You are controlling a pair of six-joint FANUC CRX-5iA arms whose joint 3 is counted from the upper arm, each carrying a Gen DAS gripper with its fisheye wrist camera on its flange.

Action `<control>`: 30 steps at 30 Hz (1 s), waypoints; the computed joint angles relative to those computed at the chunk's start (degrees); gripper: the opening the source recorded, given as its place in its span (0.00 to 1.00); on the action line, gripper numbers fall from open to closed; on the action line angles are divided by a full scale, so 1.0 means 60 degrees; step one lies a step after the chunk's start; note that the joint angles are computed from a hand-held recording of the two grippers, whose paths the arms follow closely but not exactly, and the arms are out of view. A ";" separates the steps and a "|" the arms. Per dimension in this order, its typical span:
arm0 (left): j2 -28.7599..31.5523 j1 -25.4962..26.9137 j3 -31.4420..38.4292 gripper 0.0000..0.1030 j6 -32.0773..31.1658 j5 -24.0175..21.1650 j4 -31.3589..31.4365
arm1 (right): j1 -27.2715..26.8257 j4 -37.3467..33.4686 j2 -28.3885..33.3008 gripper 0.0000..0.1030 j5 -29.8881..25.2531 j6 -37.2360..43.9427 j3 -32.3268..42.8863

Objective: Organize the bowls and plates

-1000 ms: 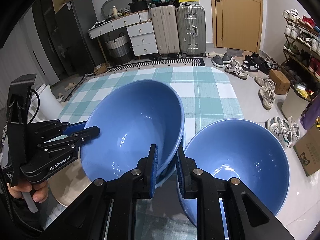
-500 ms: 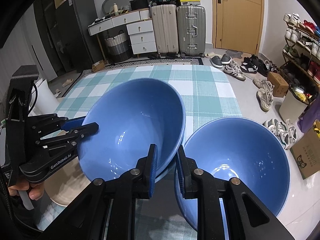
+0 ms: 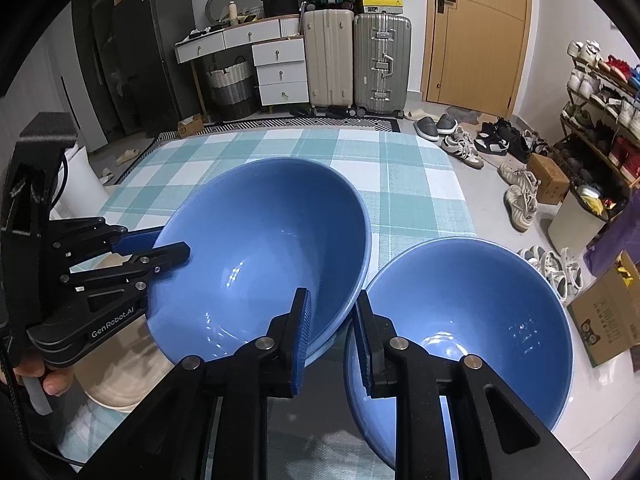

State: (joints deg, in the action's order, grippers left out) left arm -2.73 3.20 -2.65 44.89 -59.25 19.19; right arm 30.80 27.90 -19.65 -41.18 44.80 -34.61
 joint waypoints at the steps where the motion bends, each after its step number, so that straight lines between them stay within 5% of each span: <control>1: 0.0026 0.0002 0.0022 0.16 0.0007 -0.0013 -0.0015 | -0.0005 0.0025 0.0023 0.20 -0.0020 -0.0012 0.0013; 14: 0.0371 0.0232 0.0304 0.23 -0.0017 -0.0682 0.0265 | -0.0039 0.0110 0.0325 0.21 -0.0269 -0.0146 0.0136; 19: 0.0571 0.0387 0.0473 0.34 0.0099 -0.1138 0.0487 | -0.0179 -0.0292 0.0343 0.28 -0.0316 0.0154 0.0278; 25: 0.0371 0.0717 0.0324 0.71 -0.0011 -0.1160 0.1031 | -0.0277 -0.0503 0.0107 0.52 -0.0284 0.0106 0.0321; 30: 0.0188 0.0944 0.0282 0.80 -0.0237 -0.1416 0.1534 | -0.0357 -0.0354 -0.0313 0.85 -0.0193 -0.0496 0.0171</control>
